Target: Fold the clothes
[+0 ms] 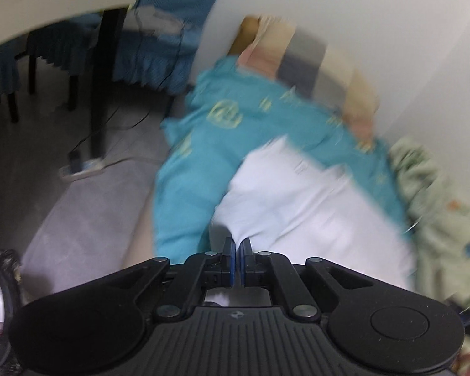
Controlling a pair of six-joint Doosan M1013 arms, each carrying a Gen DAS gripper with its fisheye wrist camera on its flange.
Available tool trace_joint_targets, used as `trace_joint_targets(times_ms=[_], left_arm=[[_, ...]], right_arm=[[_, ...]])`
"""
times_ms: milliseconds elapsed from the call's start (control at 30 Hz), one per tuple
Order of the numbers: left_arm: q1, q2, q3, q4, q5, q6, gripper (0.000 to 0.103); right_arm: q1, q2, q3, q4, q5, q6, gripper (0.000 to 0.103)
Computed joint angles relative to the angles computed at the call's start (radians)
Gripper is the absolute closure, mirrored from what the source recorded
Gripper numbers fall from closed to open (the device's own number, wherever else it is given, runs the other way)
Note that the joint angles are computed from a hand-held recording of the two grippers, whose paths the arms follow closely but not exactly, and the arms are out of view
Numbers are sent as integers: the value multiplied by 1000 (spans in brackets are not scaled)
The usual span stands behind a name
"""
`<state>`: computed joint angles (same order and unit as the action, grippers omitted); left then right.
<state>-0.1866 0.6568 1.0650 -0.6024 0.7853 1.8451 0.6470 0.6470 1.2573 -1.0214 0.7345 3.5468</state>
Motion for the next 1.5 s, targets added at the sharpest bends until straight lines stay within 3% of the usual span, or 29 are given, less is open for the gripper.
trace_joint_targets(times_ms=[167,333,533,633,667,733,833,933,1000,1133,1233,1300,1433,1500], left_arm=[[-42,29,-125,-40,57,-74,100],[-130,89,-207,-63,69,-135,100],[-239,161,-231,-12,81,-55,99],[-265,205,-250,16,123,-17,98],[-264,211,-250,10,141,-11,97],[-254,202,-227,1,160,5,83],[-225,123,-101,-28,101,107,62],[-200,30,13,69,70,150,53],[-189,-23,74,206,74,132,50],[-171,-74,131,501,215,6,48],[-156,-96,164,624,269,-16,47],[-141,-96,163,648,317,-20,42],[-128,-72,145,640,429,-21,42],[-131,-62,134,618,490,5,50]], right_arm=[[-10,-16,35,-50,-22,86,31],[-23,-42,96,-102,-22,230,31],[-39,-59,148,-135,-13,348,31],[-47,-59,159,-126,-23,360,31],[-51,-58,162,-119,-37,361,31],[-54,-58,165,-127,-60,370,31],[-61,-53,160,-127,-98,361,31],[-71,-46,147,-100,-161,314,31],[-75,-39,132,-64,-194,251,31],[-67,-40,119,-41,-194,204,31],[-56,-53,129,-44,-181,222,31],[-48,-64,142,-59,-182,255,31],[-31,-76,147,-50,-173,216,31],[-26,-75,141,-20,-168,170,31]])
